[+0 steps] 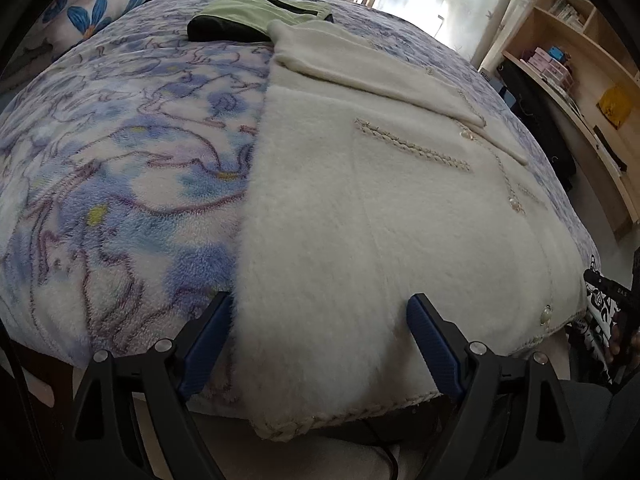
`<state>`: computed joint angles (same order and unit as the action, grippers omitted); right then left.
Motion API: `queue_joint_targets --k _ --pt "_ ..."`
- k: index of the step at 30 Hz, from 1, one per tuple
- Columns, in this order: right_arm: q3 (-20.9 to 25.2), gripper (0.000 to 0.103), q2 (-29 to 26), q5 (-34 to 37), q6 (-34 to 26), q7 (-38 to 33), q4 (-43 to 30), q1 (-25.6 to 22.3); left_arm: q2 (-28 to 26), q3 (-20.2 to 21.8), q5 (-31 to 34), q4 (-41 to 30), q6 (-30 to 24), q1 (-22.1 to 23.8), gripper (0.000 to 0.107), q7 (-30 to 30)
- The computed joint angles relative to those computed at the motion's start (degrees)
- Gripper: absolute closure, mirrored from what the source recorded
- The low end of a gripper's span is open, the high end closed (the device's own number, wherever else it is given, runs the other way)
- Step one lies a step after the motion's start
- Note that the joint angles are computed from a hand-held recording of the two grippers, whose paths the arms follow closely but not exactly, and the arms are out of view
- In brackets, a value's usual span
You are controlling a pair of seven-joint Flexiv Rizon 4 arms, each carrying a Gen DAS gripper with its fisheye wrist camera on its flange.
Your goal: Fold large clothes
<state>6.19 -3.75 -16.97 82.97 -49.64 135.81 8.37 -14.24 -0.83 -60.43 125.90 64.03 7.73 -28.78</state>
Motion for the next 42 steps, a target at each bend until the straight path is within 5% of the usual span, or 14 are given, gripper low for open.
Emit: queue_joint_targets --k 2,7,14,18,21,23,25,30,36,39,42 --pt "-1.3 0.070 0.8 -4.9 0.5 3.0 1.2 -0.1 0.0 0.2 0.3 -0.2 -1.5 0.4 0.020 0.1" --pt "0.1 0.070 0.8 0.5 -2.7 -2.0 0.1 -0.9 -0.1 0.8 1.1 -1.0 -6.0 1.6 0.020 1.0" --pt "5.4 0.068 -2.6 28.0 -4.4 -22.9 -5.2 -2.5 -0.8 1.3 1.9 -1.6 -11.2 2.8 0.018 3.3" --pt "6.9 0.068 -4.1 35.8 -3.5 -29.0 -7.5 -3.0 -1.3 1.4 2.6 -2.2 -11.0 2.6 0.019 2.2" --pt "7.6 0.077 -4.2 37.5 -3.1 -32.0 -8.2 -2.6 -0.3 1.2 3.3 -1.4 -9.0 1.9 0.040 3.4" --pt "7.9 0.087 -4.1 37.9 -2.9 -33.5 -8.7 -2.1 0.2 1.1 2.9 -1.4 -10.8 2.2 0.073 3.8" --pt "9.4 0.088 -4.2 42.4 -3.6 -37.9 -10.8 -2.9 0.1 1.3 2.5 -2.4 -14.9 2.9 0.093 2.5" --pt "10.4 0.089 -4.1 50.0 -3.7 -44.6 -15.5 -2.4 0.7 1.1 -1.5 -3.9 -18.1 2.7 0.094 0.0" --pt "11.5 0.090 -5.6 62.3 -2.6 -54.8 -25.8 -4.3 0.4 -0.3 -17.0 -8.9 -20.4 1.9 0.095 -0.2" --pt "10.4 0.090 -8.4 63.2 -3.2 -55.3 -32.8 -4.4 -1.6 -0.7 -19.4 -14.5 -19.0 1.3 0.095 -2.1" --pt "7.3 0.090 -12.7 55.2 -2.3 -49.0 -39.0 -2.1 -6.1 -2.0 -17.0 -22.6 -15.4 0.8 0.095 -5.8"
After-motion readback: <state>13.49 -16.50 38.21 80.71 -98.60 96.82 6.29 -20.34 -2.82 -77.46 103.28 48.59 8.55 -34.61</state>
